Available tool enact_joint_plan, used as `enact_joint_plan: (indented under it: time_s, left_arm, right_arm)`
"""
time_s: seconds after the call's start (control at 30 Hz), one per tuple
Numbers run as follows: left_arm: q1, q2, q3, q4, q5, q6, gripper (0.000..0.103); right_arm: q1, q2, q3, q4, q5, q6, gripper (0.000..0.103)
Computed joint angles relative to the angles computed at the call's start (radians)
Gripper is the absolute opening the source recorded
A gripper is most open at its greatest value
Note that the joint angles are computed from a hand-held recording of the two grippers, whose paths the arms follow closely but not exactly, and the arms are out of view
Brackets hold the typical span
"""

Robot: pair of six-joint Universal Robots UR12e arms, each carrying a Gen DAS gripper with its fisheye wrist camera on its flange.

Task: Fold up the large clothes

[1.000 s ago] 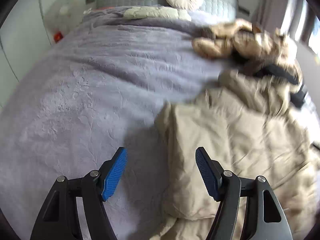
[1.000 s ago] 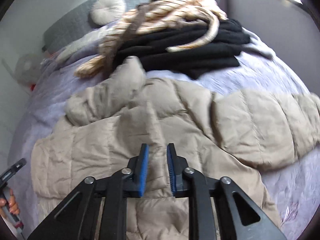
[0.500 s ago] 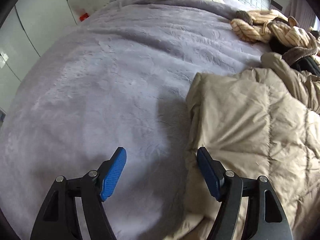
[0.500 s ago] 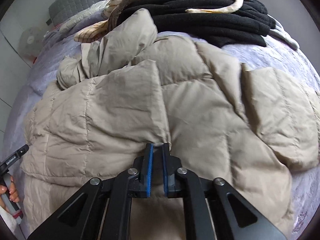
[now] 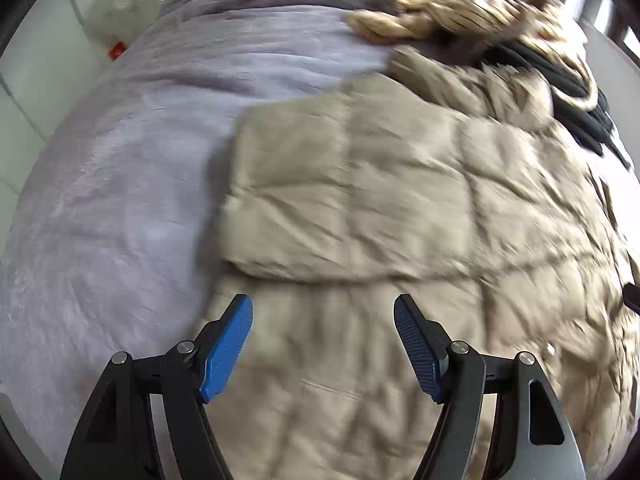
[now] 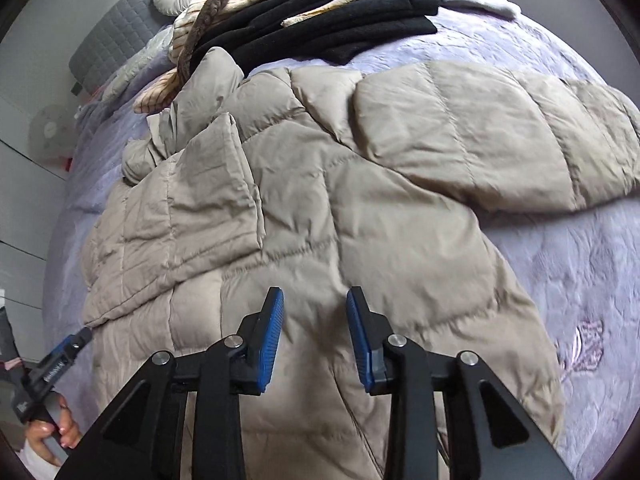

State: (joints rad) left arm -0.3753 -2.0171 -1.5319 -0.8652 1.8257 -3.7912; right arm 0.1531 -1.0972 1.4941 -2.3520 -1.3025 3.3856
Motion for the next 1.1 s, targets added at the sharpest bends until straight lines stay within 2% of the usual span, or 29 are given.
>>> enact_joint_plan:
  time_s: [0.17,0.23,0.43,0.5,0.53,0.6,0.7,0.8,0.83,0.87,1.0,1.1]
  left_arm:
    - [-0.031,-0.030,0.049,-0.002,-0.052,0.004,0.074]
    - [-0.045,-0.046,0.077,-0.013,-0.057,0.009,0.074]
    - [-0.079,-0.097,0.165,-0.048,-0.086,0.036,0.075]
    - [-0.089,-0.116,0.192,-0.049,-0.099,0.045,0.101]
    - [-0.097,-0.121,0.200,-0.040,-0.088,0.043,0.103]
    - [-0.111,-0.138,0.224,-0.028,-0.073,0.056,0.103]
    - [-0.124,-0.169,0.272,-0.037,-0.089,0.065,0.103]
    - [-0.136,-0.194,0.309,-0.043,-0.091,0.078,0.103]
    - [-0.139,-0.203,0.323,-0.048,-0.092,0.083,0.103]
    - [-0.144,-0.211,0.338,-0.053,-0.092,0.084,0.103]
    - [-0.155,-0.240,0.386,-0.077,-0.105,0.094,0.103]
    - [-0.160,-0.259,0.422,-0.105,-0.105,0.089,0.103]
  right_arm:
    - [-0.030,-0.040,0.058,-0.021,0.030,0.021,0.044]
    - [-0.045,-0.052,0.076,-0.031,0.045,0.032,0.052]
    - [-0.108,-0.089,0.135,-0.068,0.066,0.081,0.061]
    - [-0.130,-0.098,0.150,-0.080,0.067,0.097,0.064]
    - [-0.141,-0.101,0.157,-0.087,0.065,0.104,0.066]
    - [-0.165,-0.108,0.170,-0.101,0.064,0.122,0.071]
    - [-0.199,-0.110,0.188,-0.138,0.084,0.160,0.081]
    - [-0.236,-0.103,0.199,-0.183,0.108,0.223,0.083]
    - [-0.244,-0.100,0.198,-0.187,0.112,0.236,0.095]
    - [-0.253,-0.095,0.199,-0.199,0.114,0.257,0.102]
    - [-0.294,-0.070,0.208,-0.305,0.167,0.361,0.103]
    - [-0.323,-0.041,0.194,-0.335,0.233,0.424,0.103]
